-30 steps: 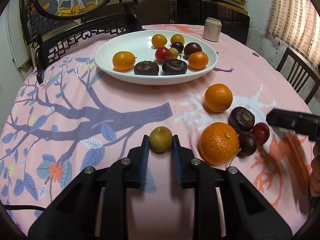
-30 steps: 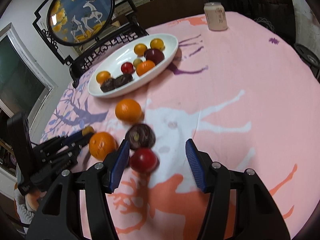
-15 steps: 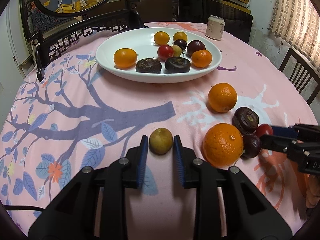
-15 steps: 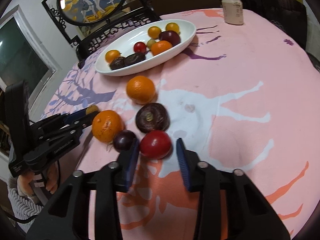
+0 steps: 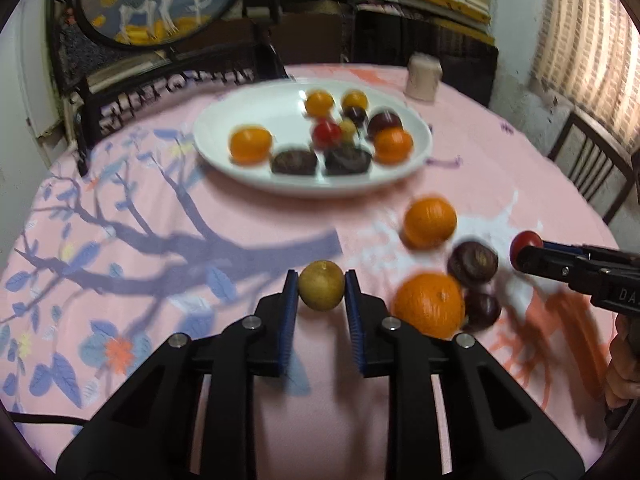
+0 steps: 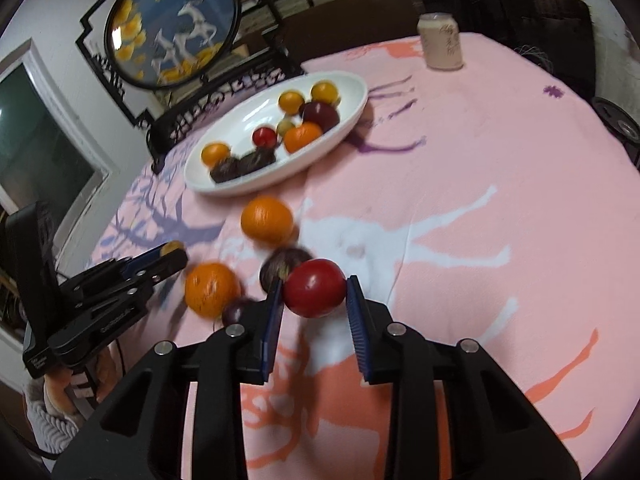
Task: Organize fruits
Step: 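Release the cherry into the plate while the left tool releases the yellow-green fruit there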
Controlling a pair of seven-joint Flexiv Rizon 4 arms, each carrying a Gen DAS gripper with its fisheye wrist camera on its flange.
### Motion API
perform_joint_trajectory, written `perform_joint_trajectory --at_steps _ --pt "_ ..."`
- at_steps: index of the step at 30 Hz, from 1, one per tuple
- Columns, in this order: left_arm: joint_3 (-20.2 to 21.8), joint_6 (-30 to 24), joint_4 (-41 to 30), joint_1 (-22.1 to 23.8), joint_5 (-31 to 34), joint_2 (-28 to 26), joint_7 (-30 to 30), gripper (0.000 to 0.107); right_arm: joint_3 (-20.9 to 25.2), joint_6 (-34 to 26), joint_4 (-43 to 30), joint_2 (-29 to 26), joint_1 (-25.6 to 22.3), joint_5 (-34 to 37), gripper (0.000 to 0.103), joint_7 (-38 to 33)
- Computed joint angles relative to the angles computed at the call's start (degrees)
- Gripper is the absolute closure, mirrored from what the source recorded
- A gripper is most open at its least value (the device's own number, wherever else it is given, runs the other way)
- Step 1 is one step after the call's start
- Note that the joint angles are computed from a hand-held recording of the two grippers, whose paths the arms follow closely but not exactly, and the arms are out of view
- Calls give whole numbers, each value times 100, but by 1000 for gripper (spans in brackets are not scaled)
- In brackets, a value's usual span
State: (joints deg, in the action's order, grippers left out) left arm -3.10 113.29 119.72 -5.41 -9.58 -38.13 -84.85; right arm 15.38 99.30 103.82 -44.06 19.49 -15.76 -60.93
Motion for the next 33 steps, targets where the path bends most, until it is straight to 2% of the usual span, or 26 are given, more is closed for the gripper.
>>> perform_joint_trajectory --at_steps 5,7,10,13,14,16,18,19,21,23,27,30,32,33 --pt "347 -347 -591 -209 -360 11 1 83 -140 -457 -718 -39 176 -99 71 4" --pt "598 -540 -965 -423 -724 -125 78 83 -111 -742 -1226 -221 221 -137 71 -38" --pt "703 -897 -1466 -442 -917 -351 60 83 123 -1381 -2189 -693 221 -96 71 -173" --pt "868 -1075 -1803 -526 -1007 -566 -3 82 336 -1775 -2913 -1096 226 63 70 -433" --pt "920 -1044 -1858 -558 -1020 -631 -47 65 455 -1864 -3162 -1254 195 154 69 -523" --pt "1043 -966 -1904 -648 -1021 -709 -90 33 389 -1913 -3311 -1329 251 324 42 -537" --pt "1323 -862 -1900 -876 -1067 -746 -69 32 306 -1525 -3193 -1307 258 494 42 -679" --pt "1302 -842 -1880 -862 -1071 -728 -56 33 227 -1442 -3135 -1264 291 550 42 -669" --pt "915 -684 -1717 -548 -956 -612 -84 30 251 -1250 -2962 -1169 234 654 42 -702" --pt "618 -554 -1518 -300 -846 -511 -128 21 384 -1112 -2757 -1069 119 722 42 -773" --pt "459 -326 -1098 -198 -776 -376 -230 17 327 -716 -2080 -762 75 788 38 -748" --pt "14 -224 -736 151 -468 -262 -335 15 -279 -185 -1408 -466 425 812 27 -515" --pt "-89 -167 -541 202 -268 -208 -326 14 -740 158 -991 -305 715 844 23 -347" --pt "-6 -170 -426 76 -206 -163 -250 13 -899 215 -863 -251 816 848 22 -259"
